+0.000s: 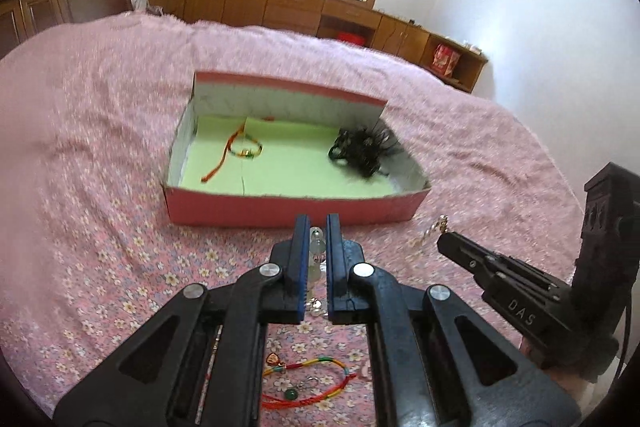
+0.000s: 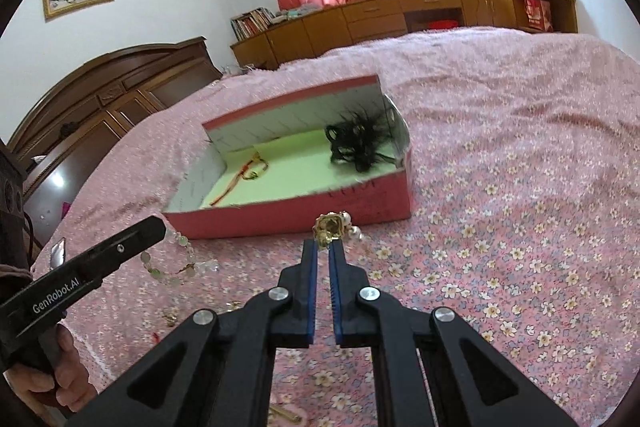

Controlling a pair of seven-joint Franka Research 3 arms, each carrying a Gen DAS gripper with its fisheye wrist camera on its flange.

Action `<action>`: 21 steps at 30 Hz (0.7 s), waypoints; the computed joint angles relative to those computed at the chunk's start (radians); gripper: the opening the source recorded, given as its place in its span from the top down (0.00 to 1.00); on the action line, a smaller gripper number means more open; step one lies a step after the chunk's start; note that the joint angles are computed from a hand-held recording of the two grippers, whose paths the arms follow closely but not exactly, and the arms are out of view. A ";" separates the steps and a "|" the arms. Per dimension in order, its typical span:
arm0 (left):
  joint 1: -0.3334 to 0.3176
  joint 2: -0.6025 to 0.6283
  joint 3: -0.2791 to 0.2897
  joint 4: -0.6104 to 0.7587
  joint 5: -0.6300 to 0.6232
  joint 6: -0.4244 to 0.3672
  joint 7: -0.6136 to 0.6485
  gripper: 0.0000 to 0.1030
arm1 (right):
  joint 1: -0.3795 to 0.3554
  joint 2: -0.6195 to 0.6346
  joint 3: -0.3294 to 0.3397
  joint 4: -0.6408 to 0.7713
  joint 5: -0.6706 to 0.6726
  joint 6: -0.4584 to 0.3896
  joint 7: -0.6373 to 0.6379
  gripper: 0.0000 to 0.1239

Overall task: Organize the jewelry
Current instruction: 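Carry both items into the pink box and open both tools to release them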

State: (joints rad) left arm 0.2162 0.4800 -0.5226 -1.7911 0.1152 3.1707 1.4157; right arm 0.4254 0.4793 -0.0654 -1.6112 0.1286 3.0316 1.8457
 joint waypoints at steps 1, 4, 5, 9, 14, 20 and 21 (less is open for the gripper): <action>0.005 -0.007 -0.005 -0.006 0.000 0.009 0.001 1.00 | 0.002 -0.008 0.001 -0.009 -0.002 0.011 -0.003 0.94; -0.018 -0.009 0.019 -0.002 0.012 0.027 -0.014 1.00 | 0.006 -0.028 0.003 -0.028 -0.002 0.033 -0.014 0.94; -0.026 -0.015 0.029 -0.005 0.019 0.035 -0.021 1.00 | 0.014 -0.034 -0.004 -0.033 -0.005 0.039 -0.013 0.94; -0.060 -0.031 0.077 -0.013 0.055 0.070 -0.056 1.00 | 0.052 -0.047 -0.042 -0.038 -0.025 0.065 0.002 0.94; -0.136 -0.045 0.182 -0.001 0.111 0.111 -0.120 1.00 | 0.086 -0.037 -0.081 -0.005 -0.045 0.089 0.009 0.94; -0.174 -0.024 0.240 0.053 0.162 0.121 -0.173 1.00 | 0.107 -0.014 -0.110 0.049 -0.054 0.105 -0.002 0.94; -0.176 -0.019 0.244 0.063 0.169 0.119 -0.178 1.00 | 0.108 -0.009 -0.111 0.059 -0.054 0.104 -0.005 0.94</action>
State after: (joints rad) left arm 0.0402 0.4610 -0.2791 -1.7278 0.2841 3.2899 1.2376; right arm 0.5329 0.4704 -0.1765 -1.5525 0.0749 3.1357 1.8403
